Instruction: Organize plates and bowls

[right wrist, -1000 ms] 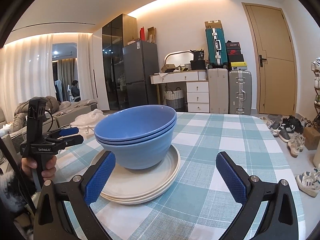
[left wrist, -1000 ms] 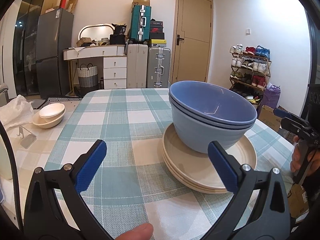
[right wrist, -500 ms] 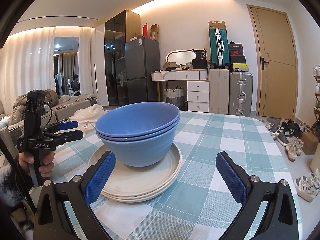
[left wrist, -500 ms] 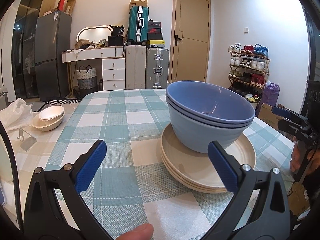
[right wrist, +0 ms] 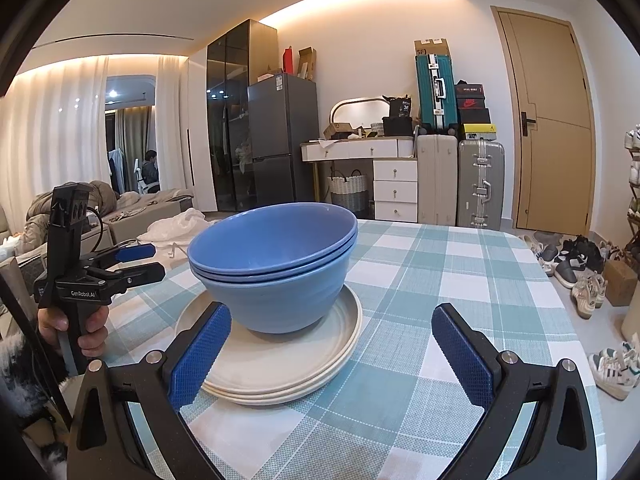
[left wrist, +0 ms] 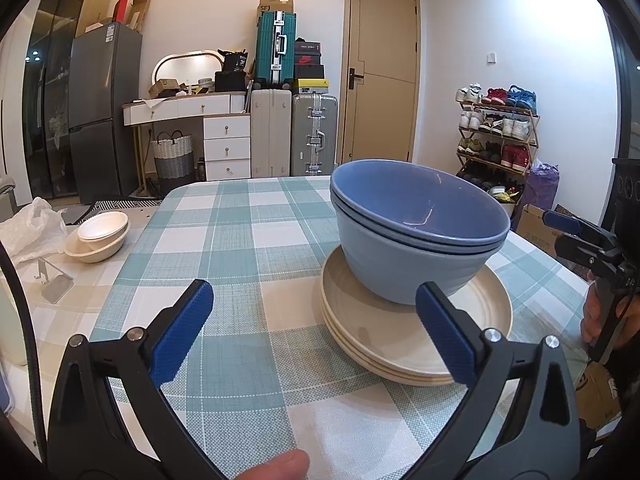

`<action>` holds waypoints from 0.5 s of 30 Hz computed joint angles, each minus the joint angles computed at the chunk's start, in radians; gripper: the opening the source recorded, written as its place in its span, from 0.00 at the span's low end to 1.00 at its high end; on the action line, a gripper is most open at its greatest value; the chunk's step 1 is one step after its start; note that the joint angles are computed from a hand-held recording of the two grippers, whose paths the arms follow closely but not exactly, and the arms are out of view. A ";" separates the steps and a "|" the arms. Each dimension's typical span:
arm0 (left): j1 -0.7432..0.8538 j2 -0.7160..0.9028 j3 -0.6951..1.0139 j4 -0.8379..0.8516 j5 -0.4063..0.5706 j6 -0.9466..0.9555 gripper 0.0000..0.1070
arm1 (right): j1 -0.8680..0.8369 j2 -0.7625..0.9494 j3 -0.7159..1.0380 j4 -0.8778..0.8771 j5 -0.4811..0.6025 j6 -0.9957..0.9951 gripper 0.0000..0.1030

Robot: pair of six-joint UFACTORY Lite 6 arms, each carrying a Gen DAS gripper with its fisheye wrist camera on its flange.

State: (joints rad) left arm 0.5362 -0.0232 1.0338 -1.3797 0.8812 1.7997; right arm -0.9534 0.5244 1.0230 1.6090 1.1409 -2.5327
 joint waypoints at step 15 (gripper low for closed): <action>-0.001 -0.002 -0.008 -0.006 -0.002 0.013 0.94 | 0.000 0.001 0.002 -0.001 -0.001 0.001 0.99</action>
State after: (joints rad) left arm 0.5354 -0.0247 1.0257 -1.3858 0.8796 1.8129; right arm -0.9537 0.5250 1.0245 1.6084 1.1397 -2.5314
